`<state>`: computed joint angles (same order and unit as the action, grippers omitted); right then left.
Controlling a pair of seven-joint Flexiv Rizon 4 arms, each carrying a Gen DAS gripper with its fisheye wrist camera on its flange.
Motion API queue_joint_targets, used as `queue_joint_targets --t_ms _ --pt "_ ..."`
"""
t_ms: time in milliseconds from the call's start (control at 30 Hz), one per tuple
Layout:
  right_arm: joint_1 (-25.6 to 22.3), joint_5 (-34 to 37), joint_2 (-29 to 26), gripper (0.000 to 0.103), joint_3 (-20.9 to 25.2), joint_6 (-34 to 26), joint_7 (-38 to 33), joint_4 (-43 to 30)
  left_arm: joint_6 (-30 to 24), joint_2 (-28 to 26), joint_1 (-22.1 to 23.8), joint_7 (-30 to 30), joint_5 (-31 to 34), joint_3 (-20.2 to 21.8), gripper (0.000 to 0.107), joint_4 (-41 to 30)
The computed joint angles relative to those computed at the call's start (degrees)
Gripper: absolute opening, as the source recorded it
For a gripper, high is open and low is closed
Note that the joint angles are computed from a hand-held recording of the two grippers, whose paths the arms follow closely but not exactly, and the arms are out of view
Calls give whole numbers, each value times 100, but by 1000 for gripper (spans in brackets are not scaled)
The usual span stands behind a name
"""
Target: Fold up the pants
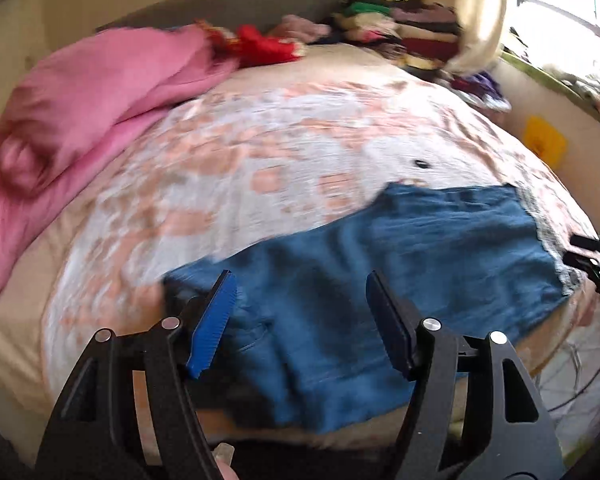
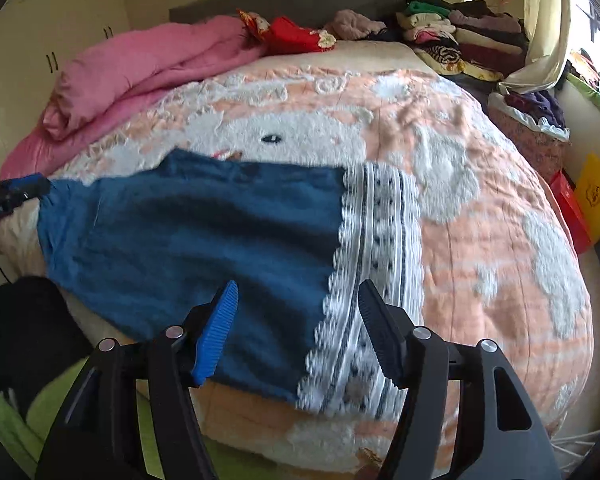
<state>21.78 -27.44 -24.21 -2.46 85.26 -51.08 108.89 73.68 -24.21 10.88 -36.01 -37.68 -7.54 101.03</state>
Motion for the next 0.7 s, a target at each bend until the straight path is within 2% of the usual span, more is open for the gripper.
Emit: queue_joint_targets --t_ms 33,67,167,233,400,500,700 --pt "-3 -18 -52 61 -48 58 -5 -102 -178 -71 -19 9 21 -56 59 -147" --pt "36 -52 -84 61 -133 91 28 -161 -286 -176 -160 -156 238 56 59 -351" --pt "10 -59 -210 61 -265 3 95 -438 106 -337 -448 -474 719 263 59 -565" --pt "-112 -3 -297 61 -213 -89 44 -607 66 -385 -453 -761 837 284 59 -708" --pt "-667 481 -737 61 260 -447 -349 -1320 -555 -699 -288 -732 792 -22 59 -1286" --pt "-1155 1058 -1085 61 841 -744 -771 -1890 -1101 -1172 -432 -1066 1015 99 59 -1993" --pt "-1629 1974 -1576 61 1538 -1315 -1633 -2688 -2150 -2065 -514 -1340 1291 99 59 -3212"
